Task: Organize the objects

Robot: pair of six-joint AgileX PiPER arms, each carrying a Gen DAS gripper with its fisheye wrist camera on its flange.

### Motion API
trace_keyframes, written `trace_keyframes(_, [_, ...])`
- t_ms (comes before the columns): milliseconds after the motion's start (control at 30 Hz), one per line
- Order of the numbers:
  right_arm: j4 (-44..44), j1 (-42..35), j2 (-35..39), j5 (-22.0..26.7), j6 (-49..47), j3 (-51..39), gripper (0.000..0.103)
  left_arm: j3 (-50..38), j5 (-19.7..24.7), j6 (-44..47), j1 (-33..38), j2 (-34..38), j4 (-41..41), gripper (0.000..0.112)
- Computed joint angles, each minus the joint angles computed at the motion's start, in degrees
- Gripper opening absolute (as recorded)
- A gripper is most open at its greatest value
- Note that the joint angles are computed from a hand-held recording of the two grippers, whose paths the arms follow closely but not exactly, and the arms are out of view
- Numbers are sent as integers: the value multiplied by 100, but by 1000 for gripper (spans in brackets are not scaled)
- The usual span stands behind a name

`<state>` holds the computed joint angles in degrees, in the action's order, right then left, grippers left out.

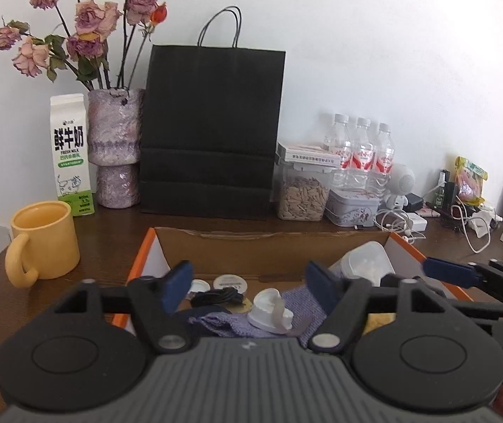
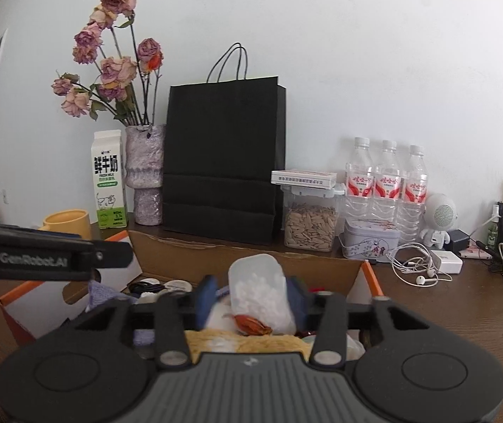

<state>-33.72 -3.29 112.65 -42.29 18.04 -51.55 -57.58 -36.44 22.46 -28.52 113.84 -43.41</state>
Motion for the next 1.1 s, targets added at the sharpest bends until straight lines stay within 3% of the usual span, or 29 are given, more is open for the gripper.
trace_keyframes(33, [160, -21, -15, -18, -74, 41, 93, 27, -84, 69, -21, -34, -101, 103])
trace_keyframes(67, [299, -34, -35, -22, -159, 73, 103, 75, -199, 101, -51, -70, -167, 103])
trace_keyframes(133, [386, -77, -95, 13, -160, 119, 103, 132, -301, 310, -119, -153, -424, 103])
trace_keyframes(267, [-337, -324, -338, 154, 634, 215, 103, 332, -452, 649, -287, -370, -875, 103])
trace_keyframes(367, [-612, -457, -660, 84, 806, 538, 103, 673, -346, 632, -362, -661, -875, 103])
trace_keyframes(533, [-1321, -712, -1310, 153, 1291, 1119, 103, 1198, -206, 1162, -704, -1148, -1545, 103])
trace_keyframes(733, [-2118, -1090, -1969, 206, 1803, 1810, 103, 1881, -156, 1295, -1127, -1622, -2131, 103])
trace_keyframes(1100, [-2813, -1625, -2676, 3, 2085, 2587, 103, 2592, -506, 1156, -1864, -2028, -2837, 103])
